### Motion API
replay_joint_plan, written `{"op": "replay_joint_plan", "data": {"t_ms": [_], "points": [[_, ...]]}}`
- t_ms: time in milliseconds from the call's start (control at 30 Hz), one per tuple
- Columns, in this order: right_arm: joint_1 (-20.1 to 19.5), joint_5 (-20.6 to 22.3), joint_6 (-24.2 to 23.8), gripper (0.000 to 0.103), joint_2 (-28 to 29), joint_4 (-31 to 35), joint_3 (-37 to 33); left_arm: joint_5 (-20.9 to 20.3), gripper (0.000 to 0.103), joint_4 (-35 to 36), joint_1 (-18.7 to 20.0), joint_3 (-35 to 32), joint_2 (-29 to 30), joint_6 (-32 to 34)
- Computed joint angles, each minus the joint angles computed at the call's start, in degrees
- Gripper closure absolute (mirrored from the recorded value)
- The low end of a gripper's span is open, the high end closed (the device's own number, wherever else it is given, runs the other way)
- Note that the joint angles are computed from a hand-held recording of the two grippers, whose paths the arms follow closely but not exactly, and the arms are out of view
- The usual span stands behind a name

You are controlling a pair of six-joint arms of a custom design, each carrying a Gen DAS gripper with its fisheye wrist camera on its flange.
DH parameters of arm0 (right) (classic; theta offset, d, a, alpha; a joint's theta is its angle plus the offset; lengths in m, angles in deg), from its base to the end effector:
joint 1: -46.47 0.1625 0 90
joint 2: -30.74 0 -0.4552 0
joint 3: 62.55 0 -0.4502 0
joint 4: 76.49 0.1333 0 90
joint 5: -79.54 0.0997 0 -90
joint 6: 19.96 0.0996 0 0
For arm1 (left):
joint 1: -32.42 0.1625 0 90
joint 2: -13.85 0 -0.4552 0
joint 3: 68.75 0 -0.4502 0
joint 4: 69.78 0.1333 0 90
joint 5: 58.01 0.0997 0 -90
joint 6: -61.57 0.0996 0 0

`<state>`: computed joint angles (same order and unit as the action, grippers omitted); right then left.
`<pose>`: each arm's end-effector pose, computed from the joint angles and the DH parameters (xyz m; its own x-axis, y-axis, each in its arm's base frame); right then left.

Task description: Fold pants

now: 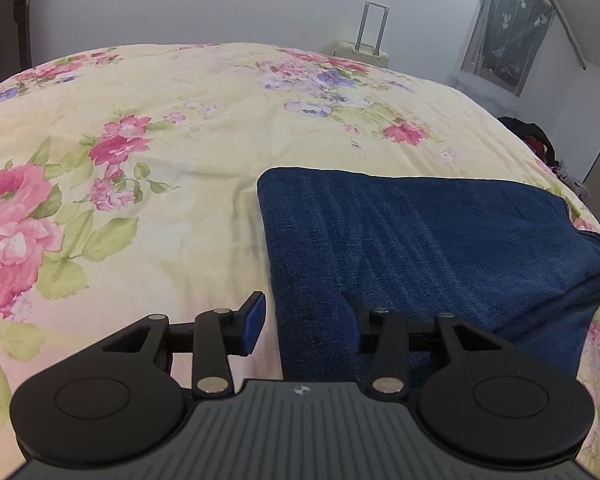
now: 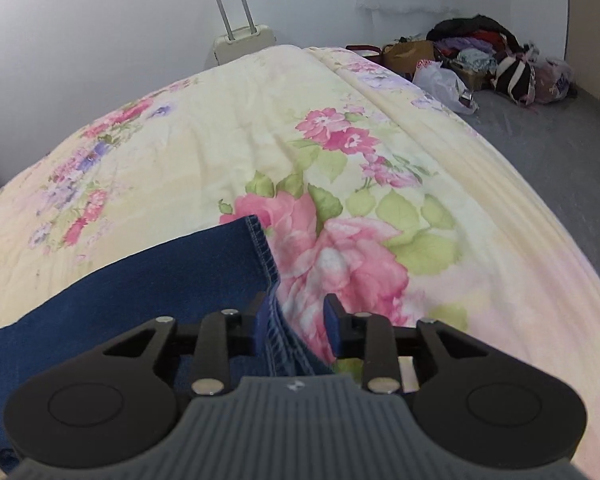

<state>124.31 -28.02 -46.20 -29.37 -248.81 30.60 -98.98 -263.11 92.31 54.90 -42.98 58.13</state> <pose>-0.0552 -0.7464 0.3253 -0.8535 0.0987 0.5116 -0.2675 0.7596 -0.5928 -0.0932 -0.5763 0.1365 -0.8153 -0.1013 -0.5701 0.3549 0.6905 -0.6303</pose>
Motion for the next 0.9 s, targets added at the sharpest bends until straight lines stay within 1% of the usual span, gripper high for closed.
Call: {"op": "replay_joint_plan", "data": {"t_ms": [33, 100, 167, 233, 267, 300, 333, 367, 400, 467, 500, 533, 567, 600, 633, 700, 767, 833, 867, 900], "points": [[-0.8, 2.0, 3.0, 0.061, -1.6, 0.7, 1.7, -0.3, 0.054, 0.2, -0.1, 0.3, -0.2, -0.8], [-3.0, 6.6, 10.2, 0.061, -4.1, 2.7, 4.6, -0.7, 0.054, 0.7, -0.1, 0.7, -0.4, -2.8], [-5.1, 10.5, 16.3, 0.060, -5.0, 4.2, 5.9, -0.8, 0.054, 2.2, 0.3, 0.5, -0.3, -4.3], [-6.8, 14.3, 21.9, 0.060, -5.1, 4.0, 6.7, -0.3, 0.054, 4.0, 0.8, 0.1, 0.0, -6.1], [-7.4, 16.6, 23.7, 0.063, -4.9, 3.8, 6.8, -0.9, 0.054, 4.3, 1.3, 0.1, 0.0, -6.9], [-7.4, 17.3, 24.3, 0.069, -4.6, 2.8, 6.8, -1.4, 0.053, 4.3, 1.6, 0.2, 0.0, -7.5], [-6.7, 16.1, 23.2, 0.078, -4.1, 2.1, 6.3, -1.7, 0.052, 4.1, 1.8, 0.2, 0.0, -7.7], [-5.8, 14.5, 21.2, 0.091, -3.5, 2.2, 5.5, -2.0, 0.052, 4.0, 1.9, 0.2, -0.1, -7.9], [-5.0, 13.1, 19.2, 0.092, -3.2, 1.7, 5.0, -2.1, 0.052, 4.0, 2.0, 0.2, -0.1, -8.0], [-3.8, 14.3, 13.7, 0.094, -3.4, -2.3, 5.9, -2.5, 0.052, 4.3, 2.1, 0.2, -0.1, -8.3], [-2.9, 12.9, 11.0, 0.094, -3.2, -4.3, 6.2, -2.4, 0.051, 4.7, 2.2, 0.1, -0.1, -8.4], [-2.3, 10.6, 9.7, 0.094, -2.6, -4.7, 5.7, -2.3, 0.050, 5.7, 2.2, 0.0, -0.2, -8.6], [-1.9, 7.7, 9.6, 0.094, -1.8, -3.9, 5.1, -2.0, 0.049, 7.1, 2.2, -0.2, -0.3, -9.0], [-1.9, 4.7, 10.5, 0.095, -1.0, -2.2, 4.2, -1.6, 0.049, 9.1, 2.1, -0.3, -0.7, -9.8], [-2.4, 2.6, 11.3, 0.095, -0.2, -1.0, 3.7, -1.4, 0.049, 10.9, 2.0, -0.3, -1.3, -10.9], [-3.5, 2.1, 12.0, 0.095, 0.1, -1.6, 4.7, -0.4, 0.049, 16.8, 1.6, -0.3, -3.0, -14.6], [-3.4, 1.2, 10.8, 0.094, 0.1, -3.8, 5.8, 0.1, 0.051, 21.8, 1.1, 0.1, -4.8, -17.5], [-2.3, -1.7, 8.7, 0.092, -0.1, -5.7, 6.8, 0.7, 0.055, 25.6, 0.4, 0.8, -6.3, -19.5], [-1.6, -3.4, 7.4, 0.091, -0.2, -6.9, 7.4, 2.0, 0.059, 28.6, -0.2, 1.1, -7.1, -21.3], [-0.9, -5.5, 5.9, 0.091, -0.2, -8.7, 8.0, 3.7, 0.060, 30.9, -0.8, 1.6, -7.6, -23.1]]}}
